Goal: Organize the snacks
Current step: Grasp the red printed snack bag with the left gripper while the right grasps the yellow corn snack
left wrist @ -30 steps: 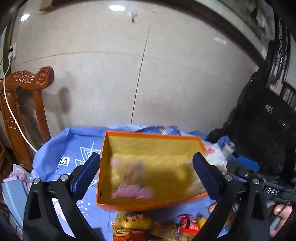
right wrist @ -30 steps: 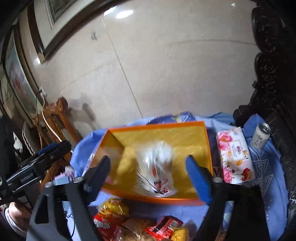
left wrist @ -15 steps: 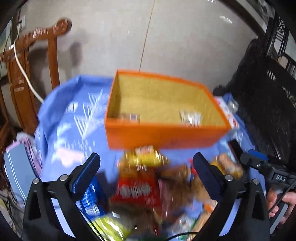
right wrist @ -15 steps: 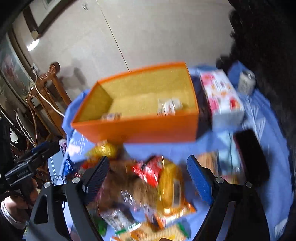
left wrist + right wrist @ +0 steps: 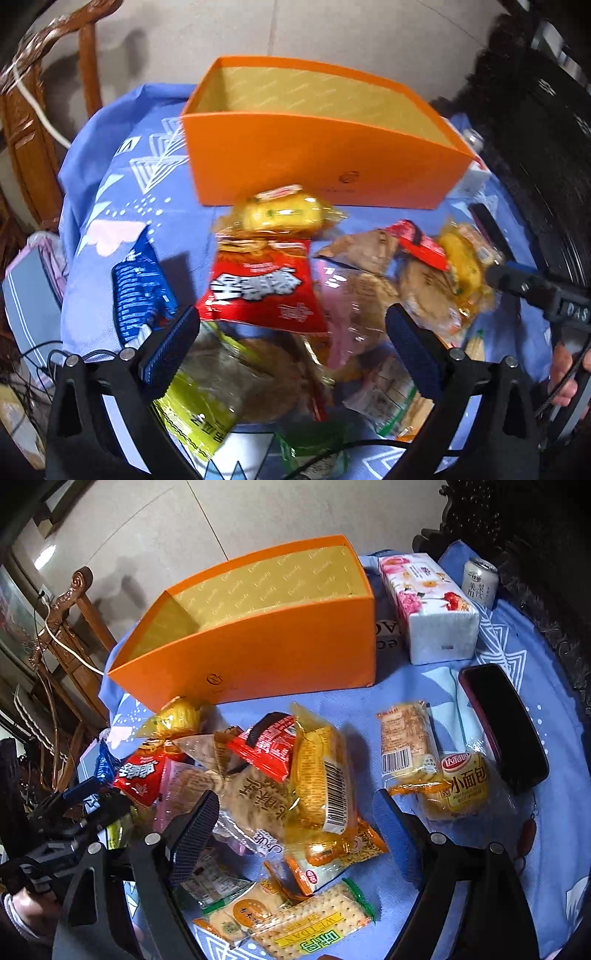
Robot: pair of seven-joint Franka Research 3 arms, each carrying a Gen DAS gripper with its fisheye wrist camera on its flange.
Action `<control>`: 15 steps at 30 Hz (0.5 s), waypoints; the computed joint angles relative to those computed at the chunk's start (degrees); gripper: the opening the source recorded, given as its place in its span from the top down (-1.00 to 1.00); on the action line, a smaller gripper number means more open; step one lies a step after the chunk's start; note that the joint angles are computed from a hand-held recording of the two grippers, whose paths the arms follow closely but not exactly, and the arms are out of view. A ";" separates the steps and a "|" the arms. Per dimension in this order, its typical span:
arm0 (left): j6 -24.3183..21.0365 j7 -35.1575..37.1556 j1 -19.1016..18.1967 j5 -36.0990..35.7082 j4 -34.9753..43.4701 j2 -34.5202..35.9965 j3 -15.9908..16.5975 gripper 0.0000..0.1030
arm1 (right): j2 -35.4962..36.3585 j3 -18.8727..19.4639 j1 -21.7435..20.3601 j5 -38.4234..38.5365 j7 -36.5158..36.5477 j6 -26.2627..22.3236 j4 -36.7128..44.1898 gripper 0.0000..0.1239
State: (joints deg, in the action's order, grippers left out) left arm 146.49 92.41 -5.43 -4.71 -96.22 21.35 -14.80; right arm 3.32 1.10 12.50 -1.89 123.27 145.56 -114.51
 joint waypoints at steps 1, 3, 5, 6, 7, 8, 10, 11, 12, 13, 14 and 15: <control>-1.27 -0.96 -0.11 0.34 1.75 1.08 0.51 -0.91 | 0.23 -0.06 -0.06 0.08 -0.05 -0.30 0.14 -0.38; -3.19 -3.04 -0.29 0.85 4.59 3.27 1.21 -0.91 | 0.92 -0.14 -0.20 0.85 -0.48 -0.56 0.65 -0.38; -4.67 -4.50 -0.39 1.49 7.11 5.20 1.57 -0.91 | 1.64 -0.28 -0.23 1.13 -0.72 -0.72 1.24 -0.38; -5.67 -5.13 -0.44 1.79 8.68 6.36 1.66 -0.91 | 2.16 -0.36 -0.23 1.21 -0.80 -1.10 1.77 -0.38; -7.08 -6.22 -0.77 2.38 10.89 7.93 1.96 -0.91 | 2.69 -0.46 -0.20 1.22 -0.83 -1.47 2.31 -0.38; -8.32 -6.83 -0.86 2.56 12.95 9.36 1.94 -0.91 | 3.03 -0.54 -0.16 1.23 -0.90 -1.64 2.61 -0.38; -10.84 -7.66 -1.25 3.06 17.09 12.14 1.83 -0.91 | 4.15 -0.73 -0.06 1.19 -1.06 -2.35 3.77 -0.35; -12.15 -8.28 -1.73 3.74 19.28 13.61 2.06 -0.91 | 4.52 -0.82 -0.04 1.33 -1.26 -2.59 4.12 -0.33; -13.83 -8.64 -2.15 4.18 22.02 15.46 2.10 -0.91 | 5.21 -0.88 -0.11 1.77 -1.73 -3.27 4.86 -0.31; -15.00 -8.88 -2.39 4.51 23.78 16.65 2.12 -0.91 | 5.72 -0.95 -0.13 2.19 -2.03 -3.69 5.33 -0.28; -16.33 -9.19 -2.67 4.79 25.75 18.02 2.17 -0.91 | 6.18 -1.04 -0.16 2.59 -2.23 -4.04 5.67 -0.26; -18.00 -9.36 -2.92 4.87 28.04 19.50 2.10 -0.91 | 6.53 -1.15 -0.13 2.76 -2.30 -4.37 5.96 -0.23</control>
